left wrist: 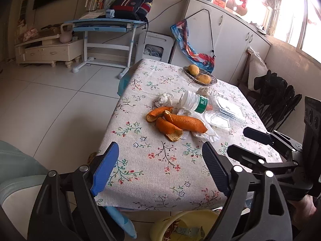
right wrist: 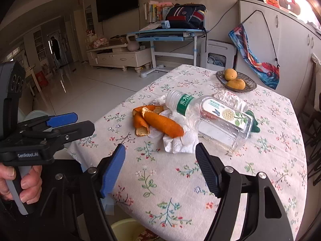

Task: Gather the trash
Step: 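Move the right gripper to the white tissue beside the water bottle and grasp it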

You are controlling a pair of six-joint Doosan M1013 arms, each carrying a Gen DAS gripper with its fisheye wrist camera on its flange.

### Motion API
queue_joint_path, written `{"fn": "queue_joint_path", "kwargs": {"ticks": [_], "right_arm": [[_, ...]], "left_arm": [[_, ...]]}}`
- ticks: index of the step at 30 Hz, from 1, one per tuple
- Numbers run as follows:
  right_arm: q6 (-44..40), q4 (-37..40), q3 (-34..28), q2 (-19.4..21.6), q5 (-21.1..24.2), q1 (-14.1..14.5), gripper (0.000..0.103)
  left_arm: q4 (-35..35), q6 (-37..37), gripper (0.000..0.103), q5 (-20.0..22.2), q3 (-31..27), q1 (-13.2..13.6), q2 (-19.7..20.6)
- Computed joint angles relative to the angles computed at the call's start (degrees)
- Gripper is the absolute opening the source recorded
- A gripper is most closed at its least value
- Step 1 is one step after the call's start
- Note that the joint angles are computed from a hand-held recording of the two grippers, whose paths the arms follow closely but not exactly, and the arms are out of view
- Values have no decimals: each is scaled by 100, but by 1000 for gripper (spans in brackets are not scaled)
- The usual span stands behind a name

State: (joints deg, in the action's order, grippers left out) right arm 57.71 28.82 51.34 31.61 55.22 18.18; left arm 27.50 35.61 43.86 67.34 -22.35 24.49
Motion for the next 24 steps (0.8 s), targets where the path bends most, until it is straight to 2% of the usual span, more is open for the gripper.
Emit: {"fn": "queue_joint_path", "kwargs": {"ticks": [4,9,13,16,18,20,22,24], "right_arm": [[-126,-395,-923,562,579,151,56],[264,-539,-1949,1166,1531,130,53],[411,-730,-1630,1050,1359,90,53],[555,-1014,-1655,1134,1414,95,53],[623,-926,-1669,1151,1360,56,42],[573,-982,-1745,1179,1421,54,16],[498,-1004,-1828,1208,1561,44,9],[399,-1122,-1870,1206,1695,41,7]], "left_arm": [[158,-222,82,-77,94,14,-60],[134,-255,82,-122,78,46,-61],[54,-165,82,-218,63,72,-52],[-52,46,82,-170,-32,68,13],[0,143,82,-143,-62,39,32],[34,231,82,-93,-110,18,60],[11,297,82,-67,-144,15,78],[-52,373,82,-55,-163,22,88]]}}
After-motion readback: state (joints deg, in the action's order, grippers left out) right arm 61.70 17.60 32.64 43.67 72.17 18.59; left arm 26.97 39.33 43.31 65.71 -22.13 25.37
